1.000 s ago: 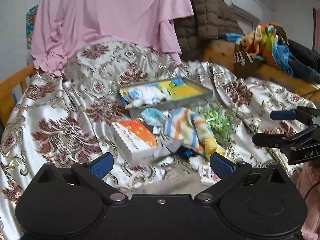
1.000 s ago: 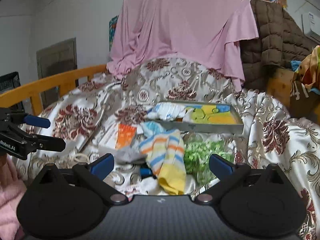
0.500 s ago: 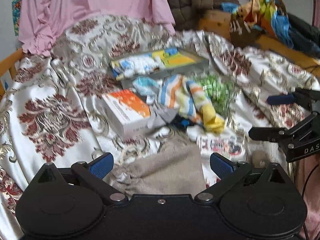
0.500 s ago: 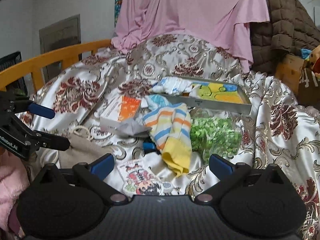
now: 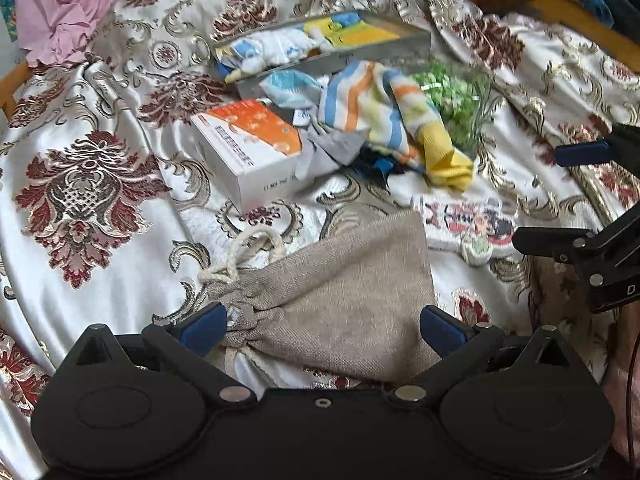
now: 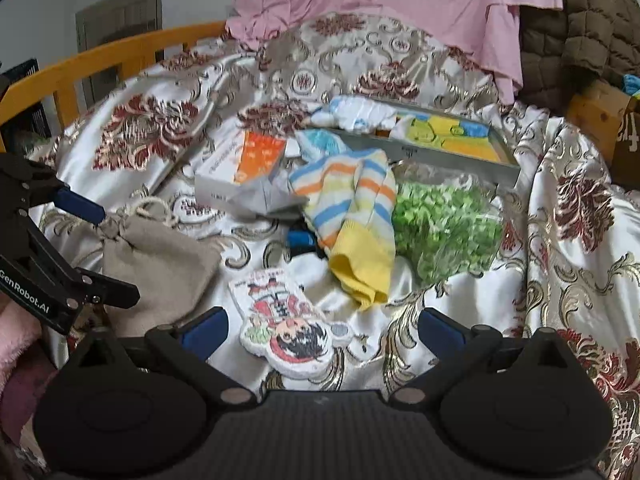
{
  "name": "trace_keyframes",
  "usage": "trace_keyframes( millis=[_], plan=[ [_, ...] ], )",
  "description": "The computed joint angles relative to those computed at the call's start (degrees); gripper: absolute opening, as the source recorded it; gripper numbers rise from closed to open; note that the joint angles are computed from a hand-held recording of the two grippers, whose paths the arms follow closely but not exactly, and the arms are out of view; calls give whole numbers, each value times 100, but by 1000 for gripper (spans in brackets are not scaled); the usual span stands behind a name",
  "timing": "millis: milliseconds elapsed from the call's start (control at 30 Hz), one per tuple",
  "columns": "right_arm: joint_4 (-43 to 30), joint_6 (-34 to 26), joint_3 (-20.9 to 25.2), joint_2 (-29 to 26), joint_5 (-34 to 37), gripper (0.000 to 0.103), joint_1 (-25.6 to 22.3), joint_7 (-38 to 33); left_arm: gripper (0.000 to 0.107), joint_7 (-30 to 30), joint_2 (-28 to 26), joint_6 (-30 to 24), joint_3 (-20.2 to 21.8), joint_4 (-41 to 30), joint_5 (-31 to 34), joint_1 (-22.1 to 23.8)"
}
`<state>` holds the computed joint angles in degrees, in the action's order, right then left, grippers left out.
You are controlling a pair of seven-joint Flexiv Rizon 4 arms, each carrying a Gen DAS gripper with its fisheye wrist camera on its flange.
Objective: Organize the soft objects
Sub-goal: 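Lower the left gripper onto the beige burlap pouch while the right lowers onto the cartoon cushion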
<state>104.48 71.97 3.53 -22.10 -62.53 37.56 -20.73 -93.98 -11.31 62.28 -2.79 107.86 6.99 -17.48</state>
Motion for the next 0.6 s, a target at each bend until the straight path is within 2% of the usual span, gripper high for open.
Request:
trace_keyframes(
  millis=[333, 600],
  plan=[
    [-295, -638, 314, -208, 1342, 103, 54, -1106, 102, 291, -202, -421, -84, -199, -427, 70],
    [-644, -1342, 422, -394, 2140, 103, 145, -1661, 102, 140, -438, -585, -6, -489, -280, 4]
  ],
)
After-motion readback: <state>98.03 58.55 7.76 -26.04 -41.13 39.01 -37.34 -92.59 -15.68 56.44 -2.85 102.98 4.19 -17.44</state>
